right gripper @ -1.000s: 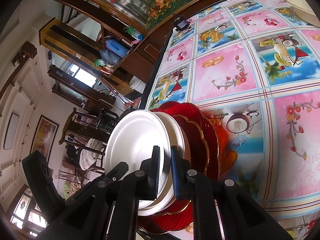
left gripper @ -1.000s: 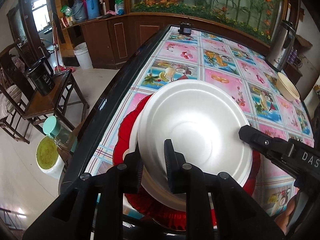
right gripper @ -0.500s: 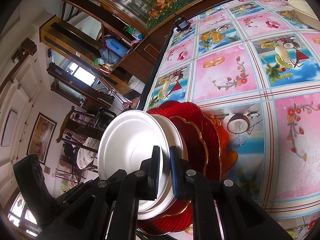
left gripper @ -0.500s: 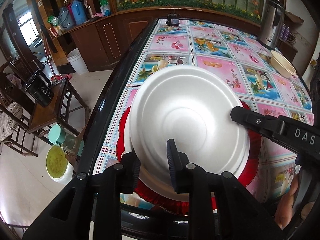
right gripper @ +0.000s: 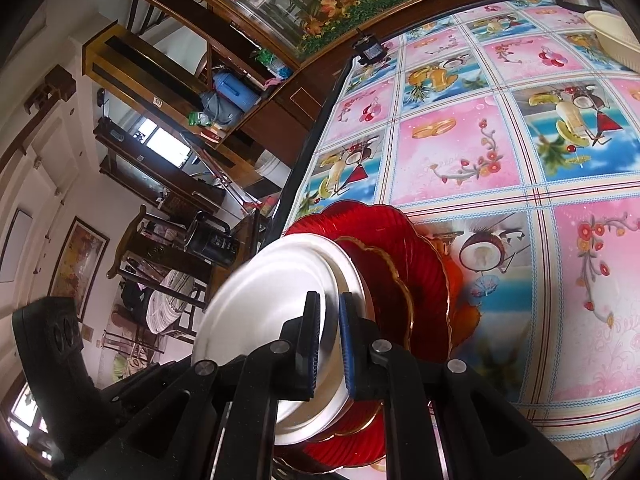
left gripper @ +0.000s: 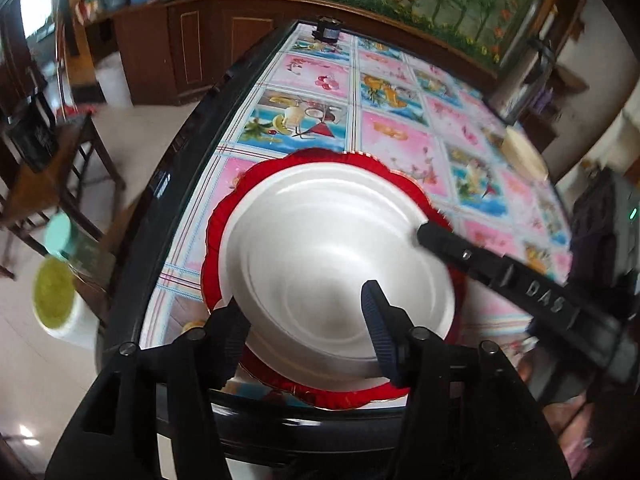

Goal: Organize plates and bowls

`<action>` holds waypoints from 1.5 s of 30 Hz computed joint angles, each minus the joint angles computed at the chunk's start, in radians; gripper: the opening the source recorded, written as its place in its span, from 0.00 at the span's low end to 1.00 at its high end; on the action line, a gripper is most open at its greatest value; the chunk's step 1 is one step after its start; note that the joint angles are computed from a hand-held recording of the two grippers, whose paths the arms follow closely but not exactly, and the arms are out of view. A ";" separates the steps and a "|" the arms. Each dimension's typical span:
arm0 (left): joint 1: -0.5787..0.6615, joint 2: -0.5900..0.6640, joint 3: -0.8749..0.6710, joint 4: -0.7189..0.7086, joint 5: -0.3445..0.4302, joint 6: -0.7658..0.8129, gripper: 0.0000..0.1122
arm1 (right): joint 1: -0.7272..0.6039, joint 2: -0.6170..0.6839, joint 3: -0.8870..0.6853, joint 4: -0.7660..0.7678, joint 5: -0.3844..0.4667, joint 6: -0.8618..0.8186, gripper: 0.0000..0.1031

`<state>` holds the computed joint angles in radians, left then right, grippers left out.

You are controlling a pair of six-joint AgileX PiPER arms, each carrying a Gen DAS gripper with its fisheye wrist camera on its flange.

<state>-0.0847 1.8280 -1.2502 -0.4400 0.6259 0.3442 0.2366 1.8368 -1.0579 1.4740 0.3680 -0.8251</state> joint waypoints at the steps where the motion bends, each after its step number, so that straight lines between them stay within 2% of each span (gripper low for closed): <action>1: 0.013 -0.003 -0.001 -0.026 0.006 0.016 0.49 | -0.001 -0.001 0.001 0.001 0.001 -0.001 0.10; 5: 0.026 -0.052 0.031 0.053 -0.052 -0.066 0.62 | -0.006 -0.006 0.007 0.019 0.004 -0.018 0.13; 9: 0.006 -0.082 0.060 0.169 -0.104 -0.153 0.62 | -0.016 -0.006 0.012 0.043 0.018 -0.033 0.13; 12: -0.028 -0.092 0.073 0.274 -0.138 -0.237 0.62 | -0.025 -0.018 0.030 0.115 0.028 -0.103 0.13; 15: -0.087 -0.102 0.088 0.485 -0.174 -0.423 0.62 | -0.031 -0.035 0.042 0.153 0.027 -0.145 0.14; 21: -0.195 -0.123 0.105 0.844 -0.182 -0.768 0.62 | -0.076 -0.052 0.068 0.194 0.056 -0.182 0.18; 26: -0.272 -0.133 0.095 0.975 -0.158 -0.898 0.62 | -0.121 -0.067 0.095 0.220 0.086 -0.213 0.19; 30: -0.337 -0.114 0.053 1.030 -0.121 -0.955 0.62 | -0.179 -0.083 0.127 0.248 0.124 -0.247 0.21; 36: -0.444 -0.040 -0.065 1.032 -0.043 -0.962 0.62 | -0.312 -0.112 0.180 0.267 0.200 -0.294 0.22; 41: -0.516 0.063 -0.219 0.933 0.017 -0.887 0.62 | -0.489 -0.125 0.206 0.240 0.282 -0.310 0.24; 45: -0.574 0.189 -0.398 0.823 0.090 -0.803 0.62 | -0.657 -0.125 0.214 0.203 0.345 -0.316 0.25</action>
<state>-0.6592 2.0170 -1.6483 0.3830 0.7155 -0.4592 -0.4203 1.7121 -0.8438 1.6773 0.7131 -1.1411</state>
